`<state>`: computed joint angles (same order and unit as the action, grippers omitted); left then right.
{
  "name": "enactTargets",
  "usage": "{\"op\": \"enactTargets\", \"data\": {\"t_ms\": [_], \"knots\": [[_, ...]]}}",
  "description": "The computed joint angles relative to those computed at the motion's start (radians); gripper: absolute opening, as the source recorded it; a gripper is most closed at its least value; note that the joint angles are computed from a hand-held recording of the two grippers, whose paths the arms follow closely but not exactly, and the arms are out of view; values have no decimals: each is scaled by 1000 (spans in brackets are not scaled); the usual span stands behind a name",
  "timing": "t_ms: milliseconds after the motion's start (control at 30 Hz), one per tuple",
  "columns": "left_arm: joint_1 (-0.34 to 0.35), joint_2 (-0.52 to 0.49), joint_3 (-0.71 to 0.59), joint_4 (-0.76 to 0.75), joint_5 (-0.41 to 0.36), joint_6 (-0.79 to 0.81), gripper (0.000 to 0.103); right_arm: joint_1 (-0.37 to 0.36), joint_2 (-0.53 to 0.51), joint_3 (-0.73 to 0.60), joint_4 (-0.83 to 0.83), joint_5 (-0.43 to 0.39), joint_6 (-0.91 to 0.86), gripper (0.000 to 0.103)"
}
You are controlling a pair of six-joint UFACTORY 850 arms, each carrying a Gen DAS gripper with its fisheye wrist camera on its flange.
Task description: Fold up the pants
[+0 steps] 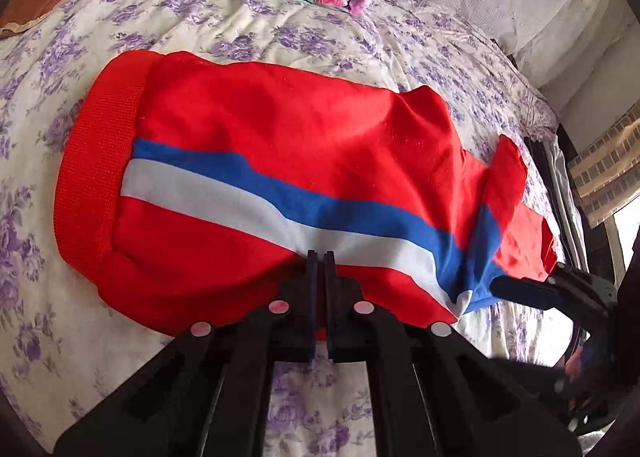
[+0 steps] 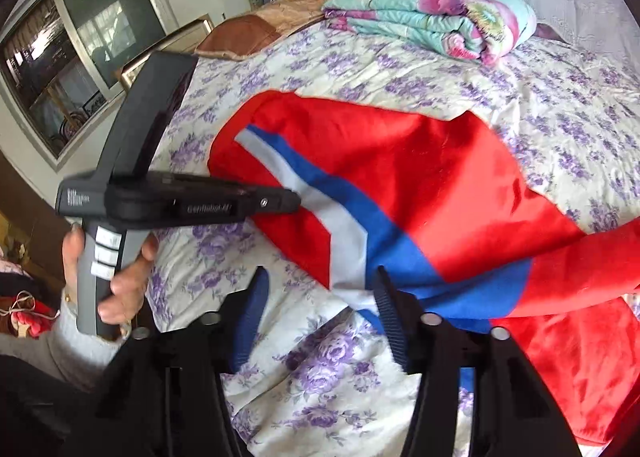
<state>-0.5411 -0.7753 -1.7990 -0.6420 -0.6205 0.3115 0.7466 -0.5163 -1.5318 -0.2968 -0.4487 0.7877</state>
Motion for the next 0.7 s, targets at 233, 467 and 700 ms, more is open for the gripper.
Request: {"op": "enactTargets", "data": {"t_ms": [233,467,700], "knots": [[1,-15,-20,22,2,-31,1,-38,-182,-202,212,-180,-185,8],[-52,2,-10,299,98,-202,1,-189,-94,-248,162,-406,-32,27],[-34,-12,-27,216,87,-126,1,-422,-178,-383,80,-808,188,40]]}}
